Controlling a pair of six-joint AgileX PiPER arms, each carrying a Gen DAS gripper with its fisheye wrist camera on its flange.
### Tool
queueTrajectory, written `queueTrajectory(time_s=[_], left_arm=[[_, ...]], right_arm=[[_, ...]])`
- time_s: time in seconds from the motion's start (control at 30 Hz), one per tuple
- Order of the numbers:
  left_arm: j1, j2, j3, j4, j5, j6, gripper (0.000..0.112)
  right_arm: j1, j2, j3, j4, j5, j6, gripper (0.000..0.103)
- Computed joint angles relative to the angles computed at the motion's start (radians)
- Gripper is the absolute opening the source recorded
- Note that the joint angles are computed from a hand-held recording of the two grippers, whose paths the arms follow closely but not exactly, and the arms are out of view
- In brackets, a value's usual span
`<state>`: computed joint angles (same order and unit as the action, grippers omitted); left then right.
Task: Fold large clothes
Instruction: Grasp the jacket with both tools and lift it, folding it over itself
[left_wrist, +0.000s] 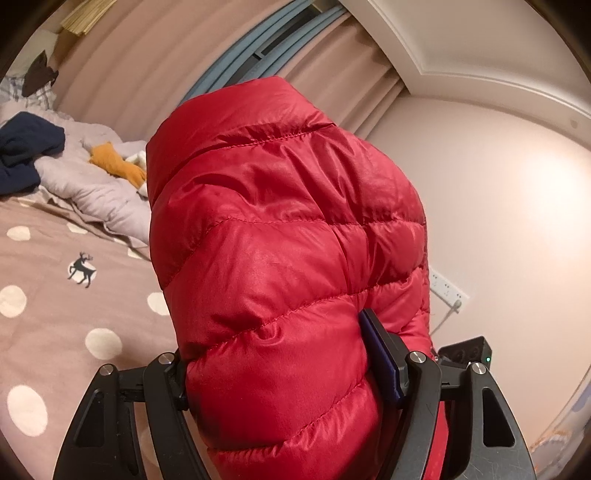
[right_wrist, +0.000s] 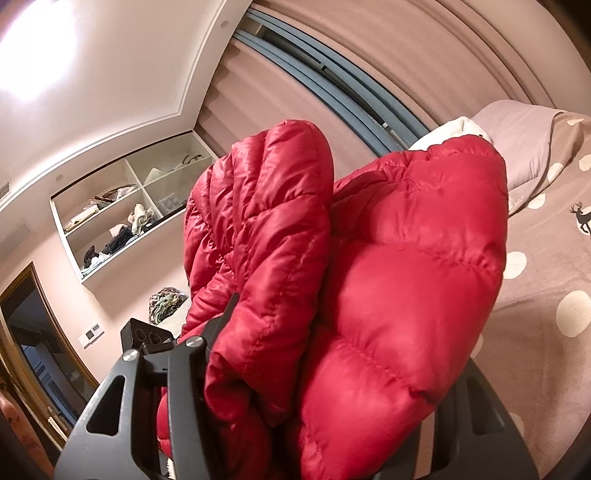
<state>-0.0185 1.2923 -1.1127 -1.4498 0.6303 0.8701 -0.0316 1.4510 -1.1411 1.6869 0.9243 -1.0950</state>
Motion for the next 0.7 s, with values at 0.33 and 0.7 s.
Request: queueTrajectory(time_s=[0.33, 0.7], left_arm=[[0.013, -0.015, -0.052, 0.003, -0.029, 0.003, 0.072], [0.073, 0.048, -0.079, -0.103, 0.015, 0.108, 0.072]], right_arm=[[0.01, 0.035, -0.087, -0.018, 0.004, 0.011, 0.055], [0.048, 0.108, -0.157, -0.003, -0.019, -0.021, 0.057]])
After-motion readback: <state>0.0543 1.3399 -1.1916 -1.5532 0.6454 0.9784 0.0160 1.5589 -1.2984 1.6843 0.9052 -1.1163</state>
